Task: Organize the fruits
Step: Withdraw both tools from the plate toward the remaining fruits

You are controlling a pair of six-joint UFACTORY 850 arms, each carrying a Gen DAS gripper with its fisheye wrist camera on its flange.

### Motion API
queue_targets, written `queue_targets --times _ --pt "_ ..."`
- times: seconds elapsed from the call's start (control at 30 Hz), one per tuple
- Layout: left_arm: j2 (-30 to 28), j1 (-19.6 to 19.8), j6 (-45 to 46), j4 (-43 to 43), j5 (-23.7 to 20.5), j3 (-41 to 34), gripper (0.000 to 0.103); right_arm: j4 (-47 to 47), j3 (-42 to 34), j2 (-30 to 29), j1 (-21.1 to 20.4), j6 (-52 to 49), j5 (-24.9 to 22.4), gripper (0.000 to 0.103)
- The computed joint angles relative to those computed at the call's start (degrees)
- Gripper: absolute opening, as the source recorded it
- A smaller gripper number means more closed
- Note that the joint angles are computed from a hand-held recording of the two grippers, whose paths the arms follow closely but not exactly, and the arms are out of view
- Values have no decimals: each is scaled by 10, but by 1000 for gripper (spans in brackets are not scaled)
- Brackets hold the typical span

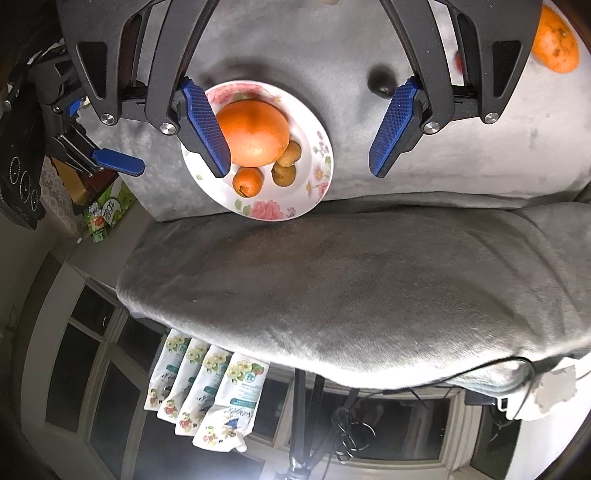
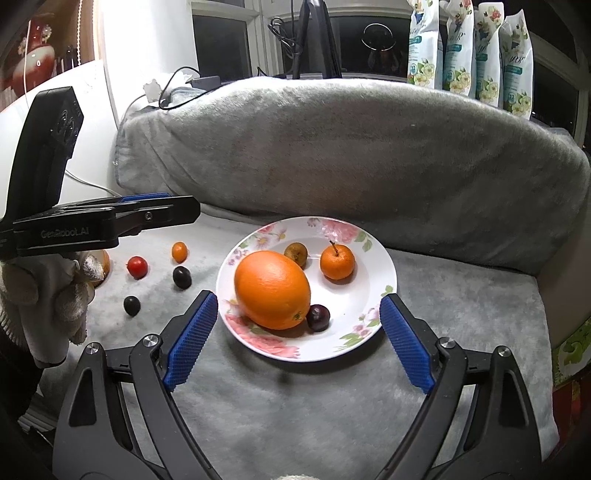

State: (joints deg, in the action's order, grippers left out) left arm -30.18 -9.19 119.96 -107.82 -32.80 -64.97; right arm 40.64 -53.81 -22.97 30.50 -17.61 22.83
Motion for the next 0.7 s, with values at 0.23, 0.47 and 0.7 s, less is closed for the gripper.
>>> queue_targets --times 0.23,0.47,0.7 --pt "30 16 36 -35 -13 35 78 22 4 12 16 -15 8 92" --pt "52 39 60 -58 -28 67 78 16 -8 9 29 1 1 92" --pt "65 75 84 -82 -34 95 78 -53 -29 -2 30 85 -13 92"
